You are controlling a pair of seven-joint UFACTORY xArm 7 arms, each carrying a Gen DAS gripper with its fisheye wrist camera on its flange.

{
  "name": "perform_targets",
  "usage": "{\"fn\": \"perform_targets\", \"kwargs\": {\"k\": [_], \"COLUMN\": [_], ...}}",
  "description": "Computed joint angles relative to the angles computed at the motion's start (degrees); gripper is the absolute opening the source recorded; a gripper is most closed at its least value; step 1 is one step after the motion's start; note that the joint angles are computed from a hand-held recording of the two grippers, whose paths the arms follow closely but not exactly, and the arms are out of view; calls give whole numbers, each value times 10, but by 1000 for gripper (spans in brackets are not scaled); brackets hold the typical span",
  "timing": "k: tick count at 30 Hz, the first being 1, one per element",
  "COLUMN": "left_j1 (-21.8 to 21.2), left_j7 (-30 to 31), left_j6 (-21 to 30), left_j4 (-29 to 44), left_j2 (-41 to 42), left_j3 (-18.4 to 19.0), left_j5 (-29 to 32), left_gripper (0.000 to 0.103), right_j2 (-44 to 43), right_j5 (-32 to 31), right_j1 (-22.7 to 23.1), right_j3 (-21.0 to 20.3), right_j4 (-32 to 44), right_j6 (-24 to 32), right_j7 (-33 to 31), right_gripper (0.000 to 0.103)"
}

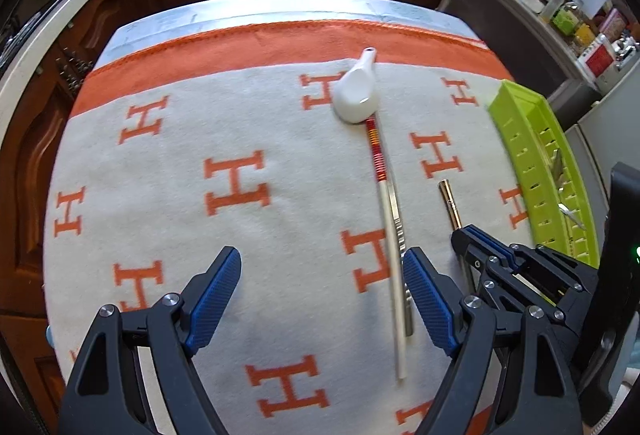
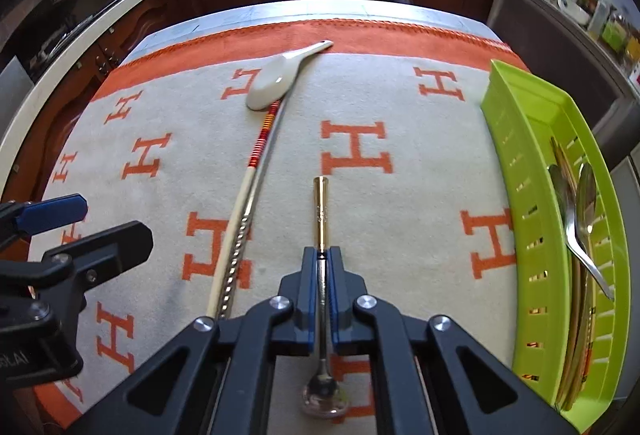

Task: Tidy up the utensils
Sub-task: 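Grasp the gold-handled spoon with the right tool, then grasp the red-banded bamboo chopstick with the left tool while the right tool holds its spoon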

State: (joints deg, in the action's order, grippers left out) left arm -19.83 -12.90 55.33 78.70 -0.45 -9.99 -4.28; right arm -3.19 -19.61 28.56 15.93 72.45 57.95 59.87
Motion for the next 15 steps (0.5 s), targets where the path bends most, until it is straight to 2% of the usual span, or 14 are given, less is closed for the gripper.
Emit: {"fn": "perform_targets", "kwargs": {"k": [3, 5, 6, 8, 15], "left_j1": [-1, -2, -3, -7, -17], "left_j7": [32, 44, 48, 42, 13], "left_j6": [-15, -16, -15, -3, 13], "left_j4": [14, 29, 38, 57, 81], "left_j2": [16, 33, 43, 67, 103], "left_j3": [0, -1, -2, -4, -3], "left_j5": [-48, -67, -73, -62, -35], "left_gripper": [67, 50, 45, 28, 21], "right_j2": [-34, -55, -68, -84, -116], "right_j5": [31, 47, 51, 56, 70], "right_j1": [-13, -23, -28, -38, -59], "right_j3": [-11, -13, -13, -10, 0], "right_j4": [-39, -61, -71, -84, -108], "right_j6": [-31, -51, -60, -70, -93], "right_j7": [14, 18, 19, 21, 16], "right_gripper": [4, 4, 4, 4, 4]}}
